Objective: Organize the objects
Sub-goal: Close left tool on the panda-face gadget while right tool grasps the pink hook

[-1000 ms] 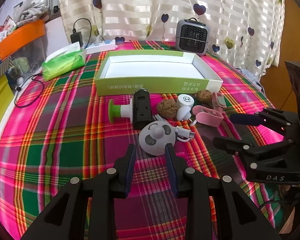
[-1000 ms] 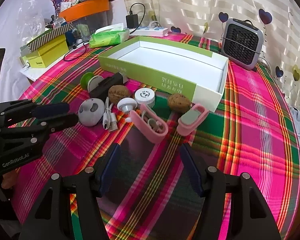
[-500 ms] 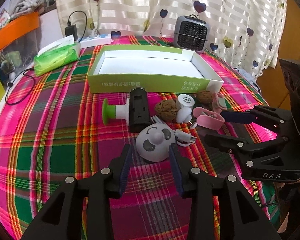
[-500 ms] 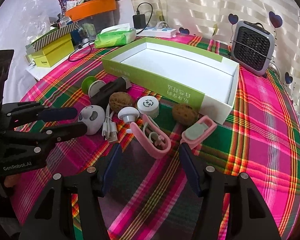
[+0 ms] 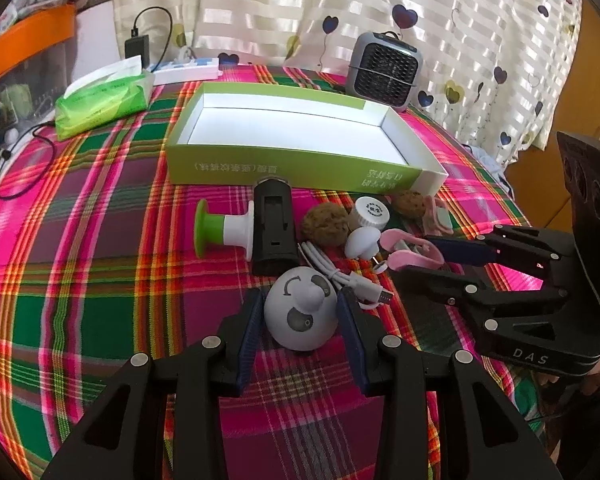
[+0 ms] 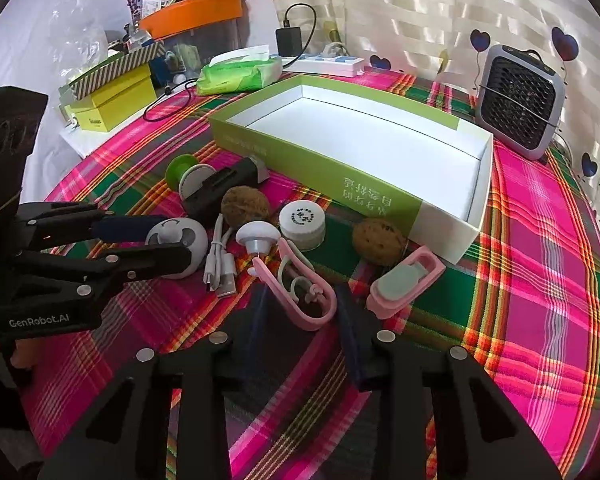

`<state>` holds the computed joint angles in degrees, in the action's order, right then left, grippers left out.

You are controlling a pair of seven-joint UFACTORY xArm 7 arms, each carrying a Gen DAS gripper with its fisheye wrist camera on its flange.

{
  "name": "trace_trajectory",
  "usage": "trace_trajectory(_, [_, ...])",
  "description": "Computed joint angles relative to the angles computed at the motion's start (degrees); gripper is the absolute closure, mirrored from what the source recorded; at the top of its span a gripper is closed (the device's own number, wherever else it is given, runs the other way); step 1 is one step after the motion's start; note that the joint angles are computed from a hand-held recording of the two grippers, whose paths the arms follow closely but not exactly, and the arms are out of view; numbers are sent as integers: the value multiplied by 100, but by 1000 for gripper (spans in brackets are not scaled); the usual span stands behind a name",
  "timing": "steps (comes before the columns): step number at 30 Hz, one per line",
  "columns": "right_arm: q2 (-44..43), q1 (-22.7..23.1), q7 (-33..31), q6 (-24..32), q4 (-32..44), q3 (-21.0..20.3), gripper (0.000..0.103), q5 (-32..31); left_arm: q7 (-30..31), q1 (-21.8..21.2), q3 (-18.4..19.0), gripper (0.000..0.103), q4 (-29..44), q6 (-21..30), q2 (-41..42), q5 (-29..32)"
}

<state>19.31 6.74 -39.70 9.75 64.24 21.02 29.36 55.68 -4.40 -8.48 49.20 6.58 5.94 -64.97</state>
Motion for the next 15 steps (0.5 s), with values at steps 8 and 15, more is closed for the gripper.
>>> trace_trajectory(8, [115, -52, -99, 173, 185, 19, 68, 59, 254, 34, -6, 70, 68, 56, 20, -310])
trace_trajectory(15, [173, 10, -124, 290, 309, -73, 68, -22, 754, -31, 32, 78, 79, 16, -60, -799])
